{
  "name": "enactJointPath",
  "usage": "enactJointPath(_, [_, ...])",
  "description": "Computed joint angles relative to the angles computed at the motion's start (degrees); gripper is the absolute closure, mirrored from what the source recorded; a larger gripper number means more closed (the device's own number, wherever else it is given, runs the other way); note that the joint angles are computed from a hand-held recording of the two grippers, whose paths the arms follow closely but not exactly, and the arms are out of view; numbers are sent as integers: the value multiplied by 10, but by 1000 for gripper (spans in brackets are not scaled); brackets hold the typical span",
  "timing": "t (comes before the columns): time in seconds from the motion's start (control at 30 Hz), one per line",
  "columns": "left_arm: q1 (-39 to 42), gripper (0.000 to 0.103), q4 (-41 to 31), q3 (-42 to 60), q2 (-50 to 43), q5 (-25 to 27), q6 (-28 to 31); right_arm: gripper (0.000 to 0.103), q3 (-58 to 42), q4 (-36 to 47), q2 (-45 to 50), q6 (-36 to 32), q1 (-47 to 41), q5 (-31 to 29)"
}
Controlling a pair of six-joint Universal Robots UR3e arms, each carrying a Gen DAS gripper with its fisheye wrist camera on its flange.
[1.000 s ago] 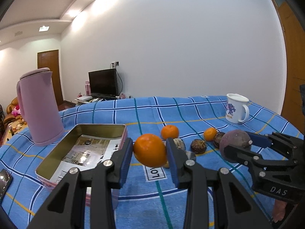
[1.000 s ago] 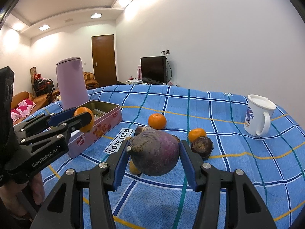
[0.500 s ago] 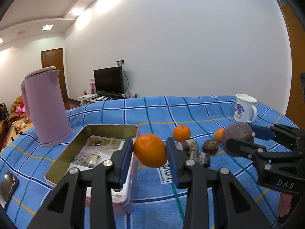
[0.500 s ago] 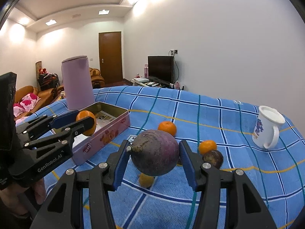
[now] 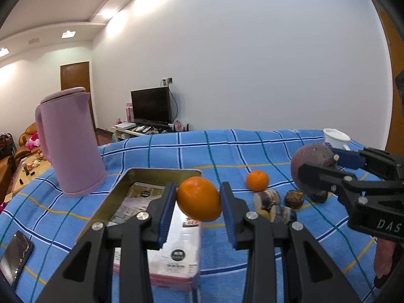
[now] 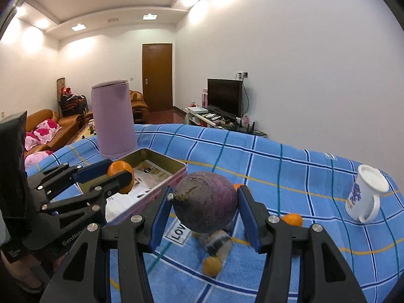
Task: Organize fruits
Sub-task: 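Carry the purple root over the pink tin with the right tool while the left tool carries the orange there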
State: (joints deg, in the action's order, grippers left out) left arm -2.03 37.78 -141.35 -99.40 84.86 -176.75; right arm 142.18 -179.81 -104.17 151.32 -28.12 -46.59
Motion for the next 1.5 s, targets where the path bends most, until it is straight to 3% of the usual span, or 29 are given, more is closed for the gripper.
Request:
enactJointPath(0.63, [148,66,-143,28,40,-93,62,49,-221,-6,201,83,195,-114])
enactJointPath(0.97, [165,66,-177,63,6,-83,86,49,-331,24,319,109,263,-154])
enactJointPath(1.5, [171,66,-211,99,-29,-72,107,49,-389,45,385,118,300,-180])
